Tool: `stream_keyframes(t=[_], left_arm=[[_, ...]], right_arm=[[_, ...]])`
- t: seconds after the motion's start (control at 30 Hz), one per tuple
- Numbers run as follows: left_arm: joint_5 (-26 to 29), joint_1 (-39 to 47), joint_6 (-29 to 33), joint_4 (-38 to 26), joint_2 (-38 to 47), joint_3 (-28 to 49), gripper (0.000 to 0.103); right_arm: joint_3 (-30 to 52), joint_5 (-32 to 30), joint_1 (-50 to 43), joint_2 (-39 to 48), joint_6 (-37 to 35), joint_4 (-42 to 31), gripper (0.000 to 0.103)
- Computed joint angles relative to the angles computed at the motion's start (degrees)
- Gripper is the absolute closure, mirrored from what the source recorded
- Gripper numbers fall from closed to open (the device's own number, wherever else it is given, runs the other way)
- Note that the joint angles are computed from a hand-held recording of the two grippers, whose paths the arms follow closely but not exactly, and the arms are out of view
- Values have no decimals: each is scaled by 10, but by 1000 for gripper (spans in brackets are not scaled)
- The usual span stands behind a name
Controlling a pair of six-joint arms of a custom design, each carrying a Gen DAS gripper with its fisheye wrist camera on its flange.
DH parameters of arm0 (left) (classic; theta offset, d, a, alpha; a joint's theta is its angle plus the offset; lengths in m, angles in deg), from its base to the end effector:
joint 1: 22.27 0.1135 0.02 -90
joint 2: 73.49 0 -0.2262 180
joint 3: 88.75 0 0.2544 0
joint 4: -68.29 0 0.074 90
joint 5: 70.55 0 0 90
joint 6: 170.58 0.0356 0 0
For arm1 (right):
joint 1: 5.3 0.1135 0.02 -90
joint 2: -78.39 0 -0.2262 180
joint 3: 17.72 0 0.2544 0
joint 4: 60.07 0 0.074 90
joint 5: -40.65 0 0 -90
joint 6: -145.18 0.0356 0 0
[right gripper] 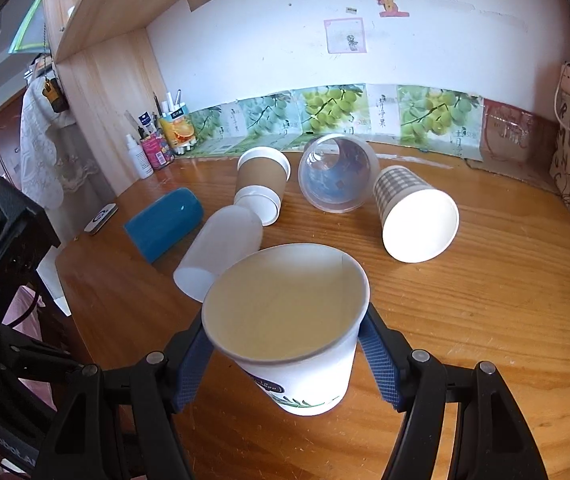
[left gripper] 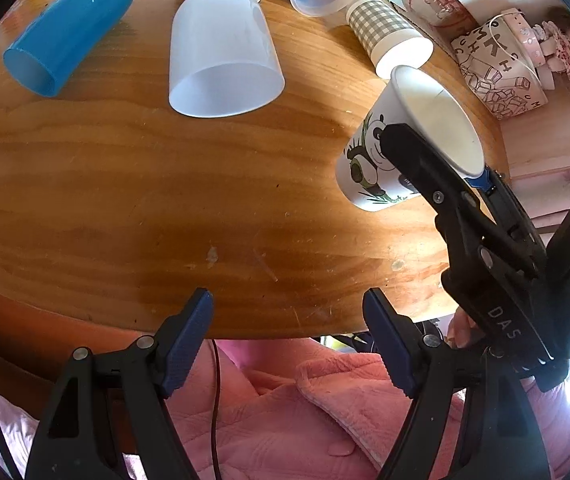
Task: Flip cup upright
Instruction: 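Rotate the held cup so its rim faces up with the left gripper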
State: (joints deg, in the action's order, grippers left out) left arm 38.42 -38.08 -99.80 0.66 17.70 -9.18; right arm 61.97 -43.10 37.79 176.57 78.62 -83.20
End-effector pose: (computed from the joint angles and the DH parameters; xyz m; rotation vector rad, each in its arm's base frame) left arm 0.2797 -0.0912 0.1826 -0.0423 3.0113 -0.5650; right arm 0.2767 0.2535 0.1841 -0.3424 2.3131 0.4693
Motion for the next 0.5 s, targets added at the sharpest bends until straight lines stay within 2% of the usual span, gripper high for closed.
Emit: stream_keyframes(t=[0.13,0.27,0.5], left_arm=[[-5,-4,-2,-3,2,-1,23],[-7,-7,2,-8,0,-5,23],[-10,-15,12,-20,8,2,23]], right_arm=[[-16,7,3,-6,8,11,32],[-27,27,19,-13,-26,9,32],[-43,8,27,-26,-30,-14,32]])
